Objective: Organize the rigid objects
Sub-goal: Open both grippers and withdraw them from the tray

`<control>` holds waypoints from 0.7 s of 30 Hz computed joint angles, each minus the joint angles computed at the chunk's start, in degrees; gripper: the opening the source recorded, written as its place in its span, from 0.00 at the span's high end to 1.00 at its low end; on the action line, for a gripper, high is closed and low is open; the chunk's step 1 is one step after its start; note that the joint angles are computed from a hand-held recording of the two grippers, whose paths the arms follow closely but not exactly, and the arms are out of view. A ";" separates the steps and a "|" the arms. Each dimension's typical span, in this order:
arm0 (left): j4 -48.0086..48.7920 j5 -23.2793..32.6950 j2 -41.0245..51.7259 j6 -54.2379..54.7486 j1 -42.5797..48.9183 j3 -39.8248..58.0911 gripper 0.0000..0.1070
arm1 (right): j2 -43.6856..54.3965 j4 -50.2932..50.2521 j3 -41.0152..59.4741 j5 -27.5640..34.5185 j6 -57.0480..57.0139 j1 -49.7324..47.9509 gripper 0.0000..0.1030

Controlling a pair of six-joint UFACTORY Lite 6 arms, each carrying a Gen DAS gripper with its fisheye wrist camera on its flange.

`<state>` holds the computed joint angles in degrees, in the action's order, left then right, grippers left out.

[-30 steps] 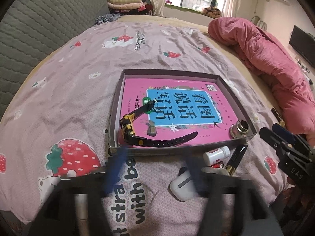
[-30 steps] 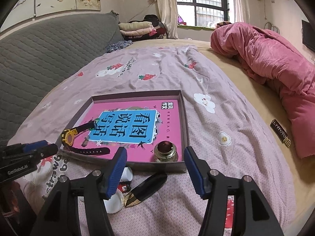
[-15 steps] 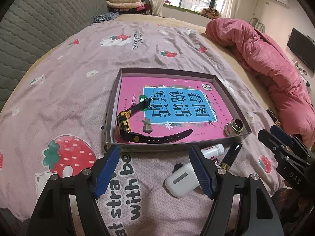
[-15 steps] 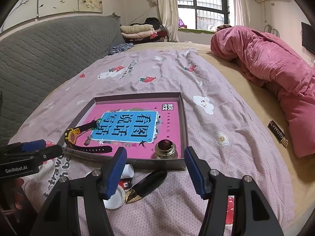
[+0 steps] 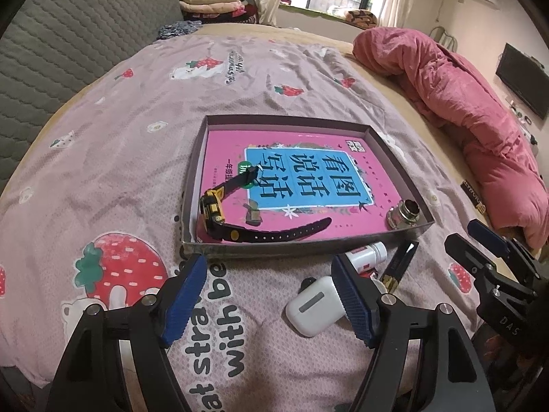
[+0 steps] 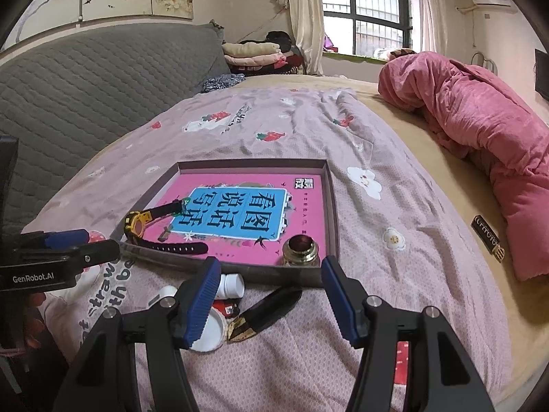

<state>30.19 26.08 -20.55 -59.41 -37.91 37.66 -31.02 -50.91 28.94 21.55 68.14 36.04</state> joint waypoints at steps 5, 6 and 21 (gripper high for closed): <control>0.14 0.43 0.37 -0.29 -1.89 -0.44 0.29 | -0.48 -2.62 -1.52 2.27 2.58 4.33 0.41; -0.22 0.43 0.53 -0.10 -2.04 -0.47 0.29 | -0.51 -2.85 -1.78 2.39 2.96 4.94 0.41; -4.24 -0.69 2.64 2.09 -4.32 -2.36 0.29 | 0.02 2.70 -3.66 1.91 -0.08 6.31 0.41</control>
<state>25.95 25.39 -17.91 -57.33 -42.23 35.30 -31.00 -48.21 25.28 23.46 68.05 42.35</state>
